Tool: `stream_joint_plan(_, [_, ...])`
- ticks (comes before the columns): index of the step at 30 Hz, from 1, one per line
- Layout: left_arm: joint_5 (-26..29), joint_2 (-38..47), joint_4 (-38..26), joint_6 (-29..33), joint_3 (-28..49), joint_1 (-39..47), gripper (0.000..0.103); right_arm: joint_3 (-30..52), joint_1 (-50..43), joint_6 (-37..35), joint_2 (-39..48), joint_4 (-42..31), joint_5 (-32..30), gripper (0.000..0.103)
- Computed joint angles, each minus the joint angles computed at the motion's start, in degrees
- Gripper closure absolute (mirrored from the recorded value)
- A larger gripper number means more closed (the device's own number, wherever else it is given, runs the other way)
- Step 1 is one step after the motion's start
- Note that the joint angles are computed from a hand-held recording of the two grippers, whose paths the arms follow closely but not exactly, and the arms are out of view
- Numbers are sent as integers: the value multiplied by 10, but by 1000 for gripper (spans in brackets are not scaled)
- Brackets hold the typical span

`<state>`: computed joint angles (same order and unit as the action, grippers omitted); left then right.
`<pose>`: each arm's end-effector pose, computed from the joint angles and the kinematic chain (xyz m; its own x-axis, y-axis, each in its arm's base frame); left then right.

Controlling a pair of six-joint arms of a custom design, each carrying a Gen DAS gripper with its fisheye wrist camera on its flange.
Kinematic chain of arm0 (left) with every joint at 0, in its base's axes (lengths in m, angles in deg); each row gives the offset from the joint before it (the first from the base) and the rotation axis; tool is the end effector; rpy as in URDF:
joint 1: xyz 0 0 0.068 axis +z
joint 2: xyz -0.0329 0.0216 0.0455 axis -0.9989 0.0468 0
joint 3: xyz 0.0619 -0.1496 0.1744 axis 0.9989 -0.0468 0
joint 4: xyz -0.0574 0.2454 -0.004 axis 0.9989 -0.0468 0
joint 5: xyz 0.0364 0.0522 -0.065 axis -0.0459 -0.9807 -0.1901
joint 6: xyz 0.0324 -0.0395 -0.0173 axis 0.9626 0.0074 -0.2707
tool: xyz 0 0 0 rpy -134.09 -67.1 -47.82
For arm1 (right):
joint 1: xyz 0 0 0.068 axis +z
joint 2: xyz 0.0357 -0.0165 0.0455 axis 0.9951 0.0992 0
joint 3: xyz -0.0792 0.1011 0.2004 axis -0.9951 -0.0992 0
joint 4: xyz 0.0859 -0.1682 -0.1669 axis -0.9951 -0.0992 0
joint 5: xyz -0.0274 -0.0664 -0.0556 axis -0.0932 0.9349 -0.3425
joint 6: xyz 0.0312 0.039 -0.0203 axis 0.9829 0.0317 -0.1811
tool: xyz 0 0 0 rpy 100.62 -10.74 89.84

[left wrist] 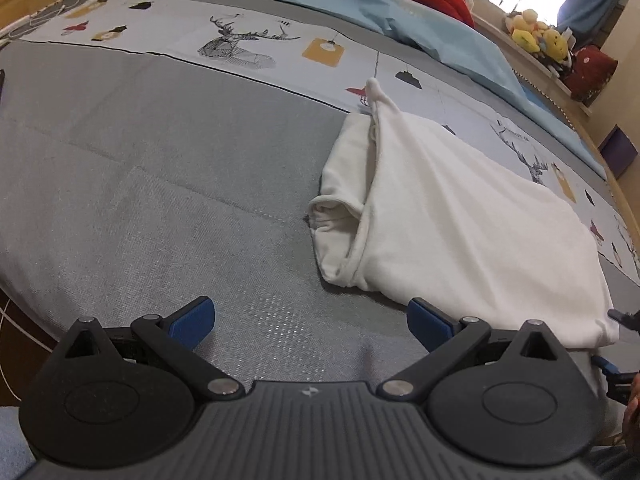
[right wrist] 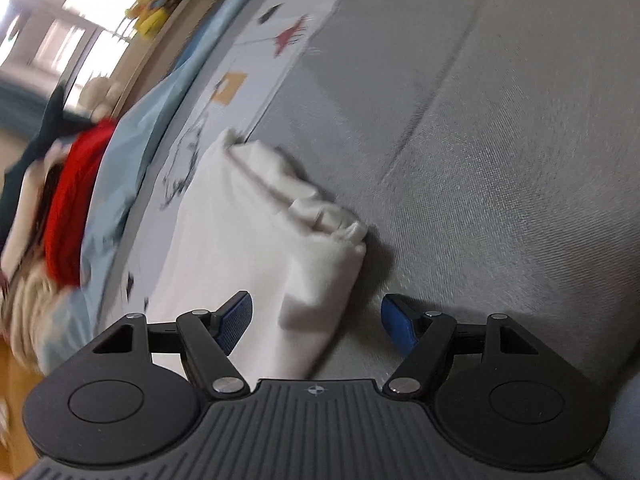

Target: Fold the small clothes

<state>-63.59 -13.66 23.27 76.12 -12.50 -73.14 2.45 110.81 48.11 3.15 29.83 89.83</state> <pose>0.1393 0.0285 0.1604 -0.7616 -0.3405 -0.5514 -0.2534 0.9396 -0.2301 0.1631 0.0738 0.0793 -0.4118 0.8731 -0.2611 0.5184 0.4601 0.7208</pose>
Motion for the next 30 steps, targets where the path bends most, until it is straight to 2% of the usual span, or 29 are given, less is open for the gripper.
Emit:
stream_joint_plan(4, [-1, 20, 10, 8, 4, 21, 1, 9, -21, 15, 65, 75, 11, 30])
stream_joint_plan(5, [7, 41, 18, 12, 10, 33, 1, 11, -29, 11, 87, 102, 6, 49])
stream_joint_plan(7, [19, 105, 41, 25, 35, 59, 1, 27, -43, -20, 113, 109, -10, 89])
stream_joint_plan(9, [0, 155, 67, 25, 59, 79, 1, 22, -55, -34, 123, 135, -21, 90])
stream_joint_plan(13, [-58, 273, 115, 36, 114, 94, 1, 19, -46, -71, 75, 104, -7, 90])
stream_joint_plan(17, [-47, 389, 114, 35, 171, 100, 1, 53, -50, -75, 111, 61, -3, 90])
stream_joint_plan(20, [-50, 401, 114, 29, 179, 101, 1, 90, -34, -71, 139, 22, 24, 90])
stream_joint_plan(22, [-53, 400, 106, 34, 184, 101, 1, 141, -5, -83, 143, -57, 70, 91])
stream_joint_plan(23, [-58, 396, 102, 31, 181, 99, 1, 192, 21, -103, 154, -130, 114, 92])
stream_joint_plan(25, [-60, 407, 98, 29, 189, 109, 1, 320, 92, -182, 209, -253, 237, 93])
stream_joint_plan(26, [-53, 409, 95, 30, 192, 120, 1, 376, 123, -222, 237, -284, 289, 94])
stream_joint_plan(28, [-35, 412, 92, 36, 199, 146, 1, 480, 179, -309, 291, -303, 356, 94])
stream_joint_plan(30, [-23, 416, 85, 43, 210, 168, 1, 576, 245, -446, 355, -257, 401, 94])
